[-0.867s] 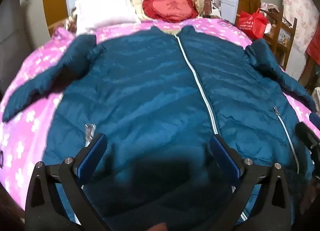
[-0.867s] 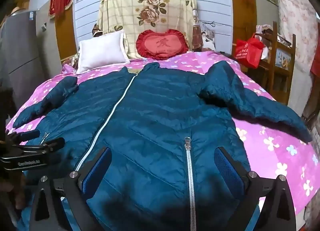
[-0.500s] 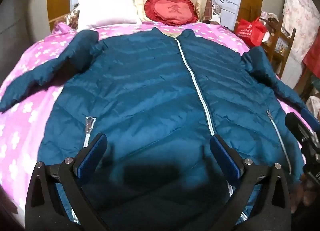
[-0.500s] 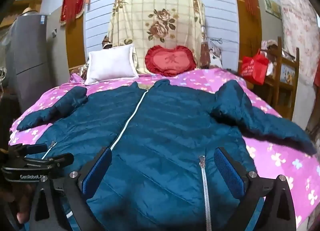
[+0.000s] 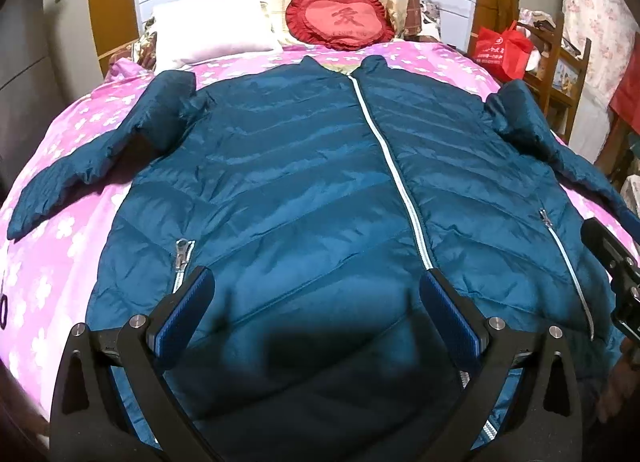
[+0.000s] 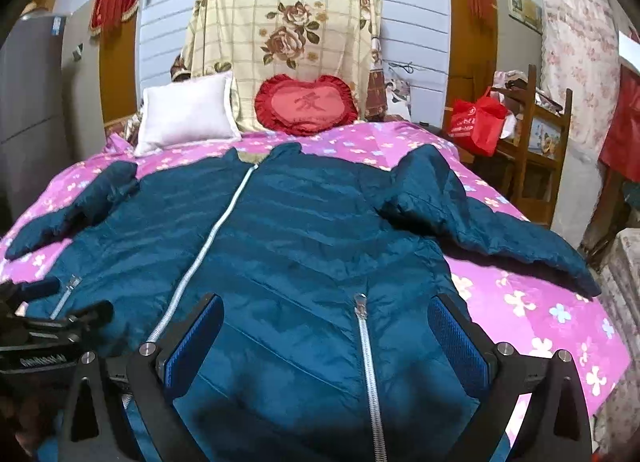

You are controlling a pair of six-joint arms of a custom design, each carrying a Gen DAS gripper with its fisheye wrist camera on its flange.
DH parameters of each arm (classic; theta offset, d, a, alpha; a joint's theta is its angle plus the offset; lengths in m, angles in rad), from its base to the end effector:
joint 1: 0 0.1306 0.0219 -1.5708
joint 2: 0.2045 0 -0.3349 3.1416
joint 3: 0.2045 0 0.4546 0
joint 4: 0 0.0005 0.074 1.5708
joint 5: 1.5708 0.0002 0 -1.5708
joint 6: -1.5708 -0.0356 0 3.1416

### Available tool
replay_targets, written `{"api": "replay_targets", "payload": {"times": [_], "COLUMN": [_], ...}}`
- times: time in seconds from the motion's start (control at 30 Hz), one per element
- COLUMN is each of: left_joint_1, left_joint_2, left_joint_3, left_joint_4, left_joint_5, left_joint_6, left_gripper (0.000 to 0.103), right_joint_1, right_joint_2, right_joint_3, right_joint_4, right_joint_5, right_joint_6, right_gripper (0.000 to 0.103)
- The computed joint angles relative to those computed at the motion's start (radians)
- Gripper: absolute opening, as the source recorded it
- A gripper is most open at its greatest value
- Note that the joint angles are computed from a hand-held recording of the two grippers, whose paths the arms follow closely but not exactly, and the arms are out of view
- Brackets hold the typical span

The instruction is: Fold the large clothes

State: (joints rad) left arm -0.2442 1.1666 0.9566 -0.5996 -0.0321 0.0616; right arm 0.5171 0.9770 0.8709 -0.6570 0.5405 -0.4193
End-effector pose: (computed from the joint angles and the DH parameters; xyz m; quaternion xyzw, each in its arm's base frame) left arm 0.4616 -0.1144 0.2846 0.0787 0.9250 -0.0418 0.3694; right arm 0.3763 0.1924 0.3199 0.0615 0.8902 -0.0482 0.4487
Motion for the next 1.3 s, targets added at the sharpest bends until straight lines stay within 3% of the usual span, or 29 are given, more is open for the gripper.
{"api": "replay_targets", "payload": {"times": [1.3], "left_joint_1": [0.021], "left_joint_2": [0.028], "left_joint_3": [0.012], "left_joint_4": [-0.019], "left_joint_5": [0.030], "left_joint_6": [0.027], "left_gripper": [0.103], "right_joint_1": [-0.018], "right_joint_2": [0.063], "right_joint_3": [0.036], "right_joint_4": [-0.046], "right_joint_5": [-0.056], "right_joint_6": [-0.068], "right_gripper": [0.101]}}
